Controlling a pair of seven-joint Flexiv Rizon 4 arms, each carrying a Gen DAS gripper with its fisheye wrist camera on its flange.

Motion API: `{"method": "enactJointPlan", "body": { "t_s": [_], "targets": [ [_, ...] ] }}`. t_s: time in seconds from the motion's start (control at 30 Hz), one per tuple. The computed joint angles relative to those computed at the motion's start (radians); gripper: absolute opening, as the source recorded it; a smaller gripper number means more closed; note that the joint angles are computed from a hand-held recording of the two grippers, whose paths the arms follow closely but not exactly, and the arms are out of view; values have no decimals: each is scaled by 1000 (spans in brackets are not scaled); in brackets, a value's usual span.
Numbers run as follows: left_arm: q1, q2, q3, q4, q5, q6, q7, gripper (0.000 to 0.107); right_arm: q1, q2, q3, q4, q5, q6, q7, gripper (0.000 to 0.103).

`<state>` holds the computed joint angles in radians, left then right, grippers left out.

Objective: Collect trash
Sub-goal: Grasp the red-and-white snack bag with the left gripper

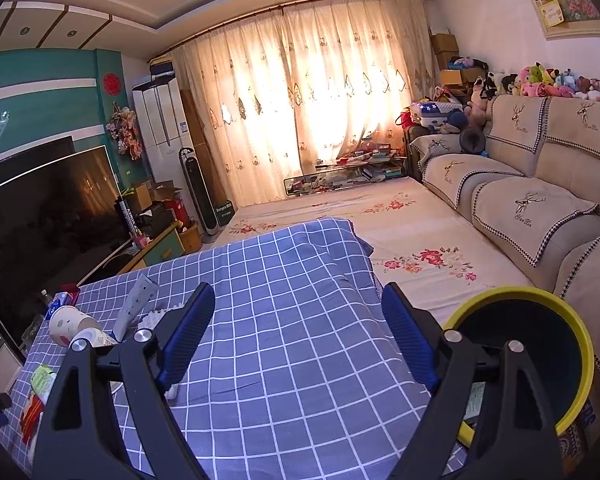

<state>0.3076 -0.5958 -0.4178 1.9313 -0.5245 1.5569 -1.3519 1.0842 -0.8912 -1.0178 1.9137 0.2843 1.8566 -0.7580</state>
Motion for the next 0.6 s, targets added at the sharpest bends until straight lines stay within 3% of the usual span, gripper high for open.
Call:
{"method": "enactJointPlan", "body": {
  "t_s": [0.1,0.17,0.27,0.33,0.4,0.47,0.6],
  "targets": [
    [75,-36,-104,-8,-33,-21,36,96,-7,4,8,-4,-4,-4,0,81],
    [80,-57,-122,-26,-43,-18,42,96,-7,3,7,-6,-5,-6,2,81],
    [70,-78,-117,-59,-46,-22,39,94,-10,3,10,-9,-7,-6,3,81],
    [42,-86,-81,-89,-43,-40,29,84,-8,2,8,-8,-8,-8,5,81],
    [23,-93,-57,-111,-44,-52,27,63,-9,2,9,-6,-8,-5,6,81],
    [22,-99,-57,-124,-52,-67,39,49,-10,2,11,-7,-8,-4,6,81],
    [54,-106,-114,-111,-71,-27,88,10,-8,2,8,-5,-7,-4,6,81]
  ]
}}
